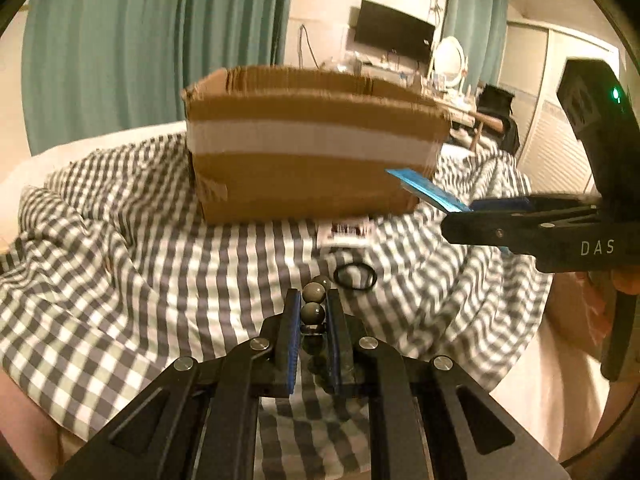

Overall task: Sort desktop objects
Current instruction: 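Carry bracelet and blister pack into the box and open both tools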

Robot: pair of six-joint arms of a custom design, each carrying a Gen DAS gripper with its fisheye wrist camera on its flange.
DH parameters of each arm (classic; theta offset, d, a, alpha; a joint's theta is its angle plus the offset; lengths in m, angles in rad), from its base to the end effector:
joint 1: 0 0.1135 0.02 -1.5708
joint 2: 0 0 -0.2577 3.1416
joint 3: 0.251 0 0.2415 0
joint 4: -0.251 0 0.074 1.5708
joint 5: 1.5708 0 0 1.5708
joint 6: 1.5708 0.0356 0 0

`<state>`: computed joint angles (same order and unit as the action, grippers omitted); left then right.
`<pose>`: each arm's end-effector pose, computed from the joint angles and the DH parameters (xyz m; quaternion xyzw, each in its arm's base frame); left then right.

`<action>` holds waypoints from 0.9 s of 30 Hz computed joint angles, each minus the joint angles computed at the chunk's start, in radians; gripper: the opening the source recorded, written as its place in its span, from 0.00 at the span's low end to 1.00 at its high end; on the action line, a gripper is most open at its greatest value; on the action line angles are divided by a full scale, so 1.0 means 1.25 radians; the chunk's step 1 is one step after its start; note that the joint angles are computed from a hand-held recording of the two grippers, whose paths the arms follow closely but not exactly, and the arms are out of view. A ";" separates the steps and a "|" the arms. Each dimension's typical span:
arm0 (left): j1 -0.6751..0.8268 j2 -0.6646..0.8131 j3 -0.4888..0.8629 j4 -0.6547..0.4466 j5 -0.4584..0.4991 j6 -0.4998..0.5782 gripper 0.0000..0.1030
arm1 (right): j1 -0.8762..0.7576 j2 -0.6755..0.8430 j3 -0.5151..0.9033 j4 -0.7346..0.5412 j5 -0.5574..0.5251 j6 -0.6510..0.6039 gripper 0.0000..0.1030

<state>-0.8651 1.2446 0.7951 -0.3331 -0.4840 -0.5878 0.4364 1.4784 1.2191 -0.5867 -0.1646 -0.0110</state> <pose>0.1741 -0.1788 0.2356 0.0328 0.9006 -0.0822 0.4256 0.2785 0.1363 0.2864 -0.2351 0.9022 0.1497 0.3291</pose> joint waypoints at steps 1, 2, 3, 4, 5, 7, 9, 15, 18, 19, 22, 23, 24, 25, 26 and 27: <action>0.001 -0.004 0.005 -0.001 -0.003 -0.002 0.12 | -0.009 -0.009 -0.003 0.003 -0.007 0.003 0.68; 0.002 -0.006 0.011 -0.004 -0.006 -0.001 0.12 | -0.016 -0.017 -0.004 0.006 -0.013 0.008 0.68; 0.000 -0.008 0.015 -0.003 -0.011 0.002 0.12 | -0.023 -0.022 -0.003 0.004 -0.019 0.011 0.68; -0.003 -0.010 0.020 -0.003 -0.024 0.007 0.12 | -0.024 -0.025 -0.004 0.006 -0.020 0.014 0.68; -0.002 -0.012 0.024 -0.003 -0.025 0.013 0.12 | -0.026 -0.030 -0.006 0.008 -0.019 0.016 0.68; -0.010 -0.011 0.033 -0.012 -0.047 0.009 0.12 | -0.034 -0.039 -0.007 0.007 -0.024 0.017 0.68; -0.011 -0.017 0.043 -0.019 -0.053 0.007 0.10 | -0.042 -0.047 -0.006 0.006 -0.036 0.022 0.68; 0.015 -0.012 0.076 -0.039 -0.012 0.021 0.10 | -0.044 -0.071 -0.014 0.003 -0.043 0.032 0.68; 0.046 0.034 0.087 -0.074 0.084 0.003 0.12 | -0.044 -0.069 -0.021 0.004 -0.044 0.036 0.68; 0.046 0.057 0.088 -0.087 0.090 -0.003 0.14 | -0.043 -0.067 -0.020 0.002 -0.041 0.033 0.68; 0.054 0.131 0.082 -0.101 0.136 -0.011 0.41 | -0.036 -0.063 -0.021 0.001 -0.030 0.028 0.68; 0.055 0.145 0.077 -0.100 0.146 -0.017 0.56 | -0.035 -0.063 -0.022 0.003 -0.029 0.026 0.68; 0.054 0.156 0.074 -0.097 0.153 -0.026 0.63 | -0.035 -0.062 -0.023 0.004 -0.031 0.025 0.69; 0.057 0.163 0.065 -0.085 0.166 -0.028 0.65 | -0.034 -0.062 -0.024 0.005 -0.031 0.025 0.69; 0.053 0.164 0.059 -0.075 0.164 -0.030 0.70 | -0.033 -0.060 -0.025 0.007 -0.030 0.025 0.69; 0.052 0.167 0.058 -0.069 0.164 -0.028 0.81 | -0.033 -0.058 -0.024 0.006 -0.031 0.026 0.69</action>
